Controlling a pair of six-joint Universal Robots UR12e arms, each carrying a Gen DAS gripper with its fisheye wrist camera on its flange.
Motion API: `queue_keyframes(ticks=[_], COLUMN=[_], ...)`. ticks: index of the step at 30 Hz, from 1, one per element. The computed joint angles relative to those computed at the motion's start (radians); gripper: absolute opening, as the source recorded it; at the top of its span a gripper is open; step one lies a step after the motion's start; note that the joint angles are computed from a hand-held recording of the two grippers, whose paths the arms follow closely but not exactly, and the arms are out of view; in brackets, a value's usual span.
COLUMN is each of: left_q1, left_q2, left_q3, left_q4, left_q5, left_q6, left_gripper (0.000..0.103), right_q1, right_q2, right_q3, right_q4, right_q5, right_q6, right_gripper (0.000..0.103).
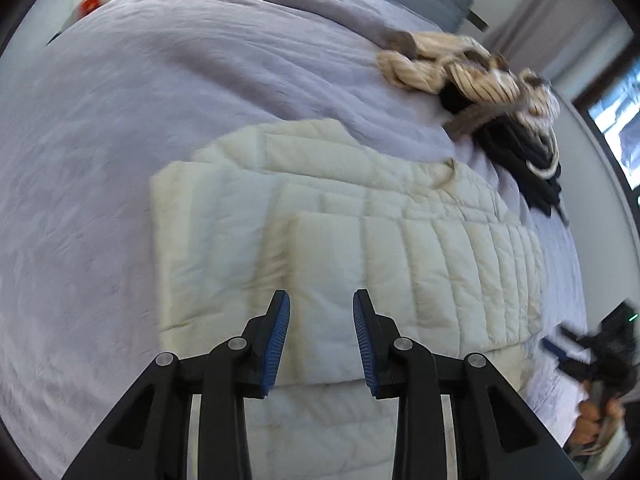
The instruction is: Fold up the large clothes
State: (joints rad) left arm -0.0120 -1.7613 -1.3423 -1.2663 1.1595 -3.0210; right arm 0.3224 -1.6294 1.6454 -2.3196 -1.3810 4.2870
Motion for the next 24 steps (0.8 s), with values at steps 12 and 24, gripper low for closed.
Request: queue_keyframes(ticks=[12, 24], left_q1=[-0.053, -0.058], left_q2=[-0.042, -0.054], left_q3=[0.004, -0.016], left_q4=[0.020, 0.067], left_q5=[0.103, 0.110], left_q6=[-0.005, -0.006], left_gripper=[0.034, 0.034], right_q1=[-0.126, -0.111], right_q2=[0.057, 0.073], right_q3=[0.032, 0.025], right_q4=[-0.177, -0.055], right_q5=[0.069, -0.011], right_q6=[0.062, -0.052], right_gripper=[0.030, 0.012])
